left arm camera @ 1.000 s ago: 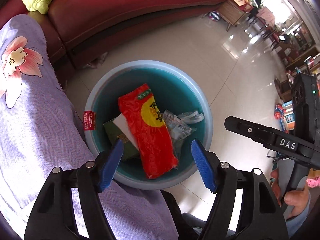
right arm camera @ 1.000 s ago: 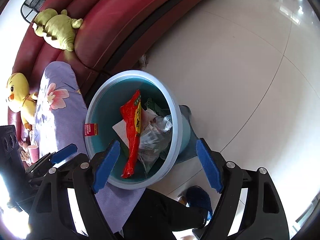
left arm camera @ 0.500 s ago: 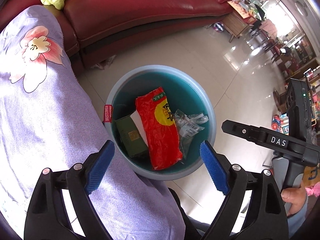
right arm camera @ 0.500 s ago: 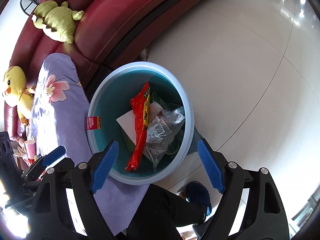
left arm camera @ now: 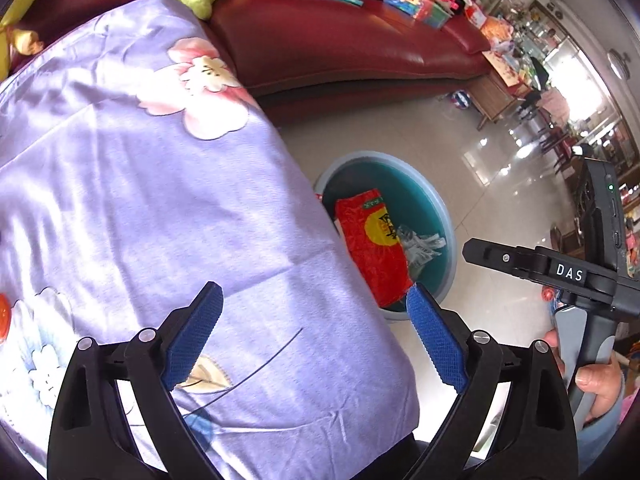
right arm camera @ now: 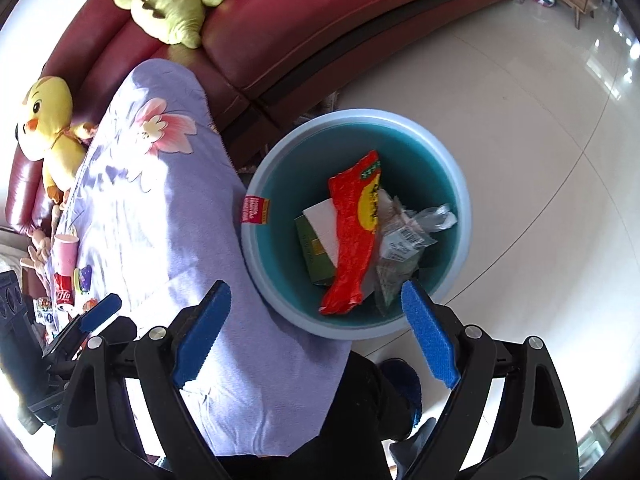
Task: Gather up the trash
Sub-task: 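Move both tools back over the table toward the Ovaltine pack and toy egg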
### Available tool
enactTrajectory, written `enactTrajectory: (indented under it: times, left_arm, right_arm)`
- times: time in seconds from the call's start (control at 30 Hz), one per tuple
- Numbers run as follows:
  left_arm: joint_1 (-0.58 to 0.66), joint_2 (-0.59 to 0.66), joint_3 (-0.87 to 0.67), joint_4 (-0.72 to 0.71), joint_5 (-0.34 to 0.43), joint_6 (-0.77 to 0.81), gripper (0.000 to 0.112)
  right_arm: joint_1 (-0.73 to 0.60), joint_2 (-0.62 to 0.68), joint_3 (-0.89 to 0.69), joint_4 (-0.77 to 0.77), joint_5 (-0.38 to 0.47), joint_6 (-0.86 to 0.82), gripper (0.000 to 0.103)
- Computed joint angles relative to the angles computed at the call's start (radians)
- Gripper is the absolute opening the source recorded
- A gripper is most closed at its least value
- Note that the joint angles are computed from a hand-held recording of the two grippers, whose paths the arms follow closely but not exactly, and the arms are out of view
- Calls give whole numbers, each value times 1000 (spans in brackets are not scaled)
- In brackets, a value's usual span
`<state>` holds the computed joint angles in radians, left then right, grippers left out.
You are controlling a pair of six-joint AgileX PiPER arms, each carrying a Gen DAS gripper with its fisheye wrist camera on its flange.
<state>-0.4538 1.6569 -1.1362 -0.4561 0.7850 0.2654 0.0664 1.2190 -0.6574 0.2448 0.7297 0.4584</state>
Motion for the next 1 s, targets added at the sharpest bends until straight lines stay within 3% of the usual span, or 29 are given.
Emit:
enactTrajectory:
  times: [0.23,0.47,0.77,1.0]
  left_arm:
    - [221,-128,113,-33,40,121,94]
    - [500,-211,183,-65,96,269,95]
    - [879,-214,223,-87,151,457,95]
    - [1098,-137,192,-85,115,554,95]
  right_arm:
    - [276,109,-151,-134,25,219,83]
    - [473,265,-329,-217,60,315,83]
    - [630,511,-619,-267,142,250,83]
    - [703,753,-966,-276,303,164,83]
